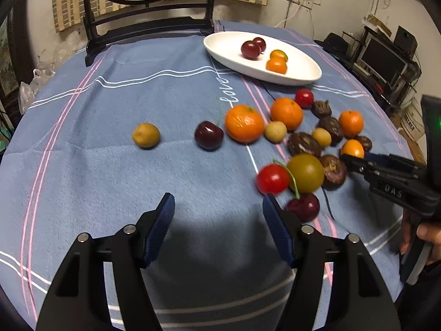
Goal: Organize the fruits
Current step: 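Grasp an orange tangerine with the right gripper while the left gripper grasps a red cherry tomato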
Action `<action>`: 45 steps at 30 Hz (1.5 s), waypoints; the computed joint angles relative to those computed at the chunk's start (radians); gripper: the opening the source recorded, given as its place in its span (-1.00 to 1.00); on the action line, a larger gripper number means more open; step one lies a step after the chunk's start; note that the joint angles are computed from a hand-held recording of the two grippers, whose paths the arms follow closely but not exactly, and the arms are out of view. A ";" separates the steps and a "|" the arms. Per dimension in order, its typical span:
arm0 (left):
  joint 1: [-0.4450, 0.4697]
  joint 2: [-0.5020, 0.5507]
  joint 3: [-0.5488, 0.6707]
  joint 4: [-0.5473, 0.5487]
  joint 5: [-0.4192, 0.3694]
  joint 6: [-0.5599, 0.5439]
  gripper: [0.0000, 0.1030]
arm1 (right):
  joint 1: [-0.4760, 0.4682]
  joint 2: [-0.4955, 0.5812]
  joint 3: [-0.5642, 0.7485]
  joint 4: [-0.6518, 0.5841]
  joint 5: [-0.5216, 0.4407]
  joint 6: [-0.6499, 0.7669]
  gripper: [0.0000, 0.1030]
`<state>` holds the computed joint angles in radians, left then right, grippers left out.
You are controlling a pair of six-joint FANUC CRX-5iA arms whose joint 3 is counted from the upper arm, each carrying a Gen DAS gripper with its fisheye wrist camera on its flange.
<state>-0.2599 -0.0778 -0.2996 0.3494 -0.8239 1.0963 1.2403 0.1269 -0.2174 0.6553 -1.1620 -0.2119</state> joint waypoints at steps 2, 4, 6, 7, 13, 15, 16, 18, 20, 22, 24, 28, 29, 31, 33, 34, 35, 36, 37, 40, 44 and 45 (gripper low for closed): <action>0.002 0.018 0.018 0.001 -0.010 0.015 0.25 | 0.008 -0.004 -0.007 0.009 -0.001 -0.013 -0.31; 0.001 0.029 0.029 0.000 -0.018 0.023 0.25 | 0.023 -0.019 -0.028 0.022 0.012 -0.037 -0.31; -0.003 0.034 0.031 0.007 -0.025 0.019 0.26 | 0.039 -0.037 -0.052 0.039 0.022 -0.067 -0.31; -0.008 0.034 0.031 0.009 -0.025 0.012 0.25 | 0.046 -0.047 -0.066 0.046 0.029 -0.080 -0.31; -0.047 0.055 0.051 -0.010 -0.039 -0.004 0.24 | 0.075 -0.079 -0.106 0.068 0.049 -0.123 -0.31; -0.054 0.063 0.058 -0.019 -0.049 -0.009 0.20 | 0.082 -0.083 -0.112 0.074 0.052 -0.130 -0.31; -0.058 0.072 0.067 -0.026 -0.062 -0.010 0.11 | 0.084 -0.086 -0.116 0.076 0.056 -0.132 -0.31; -0.068 0.085 0.079 -0.041 -0.067 -0.007 0.02 | 0.089 -0.089 -0.120 0.081 0.061 -0.134 -0.31; -0.079 0.096 0.094 -0.057 -0.061 -0.013 -0.02 | 0.091 -0.092 -0.124 0.083 0.066 -0.136 -0.31; -0.085 0.110 0.107 -0.047 -0.063 -0.028 -0.13 | 0.092 -0.094 -0.128 0.086 0.071 -0.139 -0.31; -0.094 0.123 0.119 -0.044 -0.061 -0.047 -0.31 | 0.093 -0.095 -0.130 0.088 0.073 -0.142 -0.31; -0.094 0.137 0.122 -0.007 -0.063 -0.084 -0.50 | 0.092 -0.095 -0.130 0.088 0.074 -0.140 -0.31; -0.091 0.139 0.119 0.007 -0.060 -0.095 -0.50 | 0.092 -0.095 -0.128 0.087 0.073 -0.137 -0.31; -0.085 0.140 0.113 0.027 -0.060 -0.110 -0.51 | 0.090 -0.093 -0.127 0.086 0.075 -0.131 -0.31; -0.083 0.139 0.108 0.035 -0.057 -0.118 -0.48 | 0.088 -0.092 -0.125 0.084 0.081 -0.124 -0.31; -0.084 0.141 0.109 0.032 -0.054 -0.117 -0.45 | 0.085 -0.090 -0.124 0.082 0.085 -0.120 -0.31; -0.087 0.140 0.109 0.030 -0.047 -0.116 -0.43 | 0.084 -0.089 -0.123 0.079 0.088 -0.117 -0.31; -0.092 0.140 0.110 0.017 -0.037 -0.108 -0.37 | 0.082 -0.088 -0.122 0.077 0.092 -0.114 -0.31; -0.097 0.140 0.113 0.002 -0.027 -0.099 -0.34 | 0.081 -0.087 -0.120 0.076 0.094 -0.111 -0.31; -0.102 0.150 0.126 -0.010 -0.021 -0.088 -0.34 | 0.079 -0.085 -0.117 0.074 0.097 -0.102 -0.31; -0.103 0.164 0.140 -0.010 -0.018 -0.077 -0.35 | 0.076 -0.083 -0.113 0.068 0.101 -0.094 -0.31; -0.104 0.167 0.140 -0.009 -0.011 -0.078 -0.38 | 0.075 -0.083 -0.113 0.067 0.102 -0.091 -0.31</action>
<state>-0.3636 0.0887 -0.1594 0.3401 -0.8350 1.0186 1.3154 0.0442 -0.3300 0.7223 -1.0595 -0.3031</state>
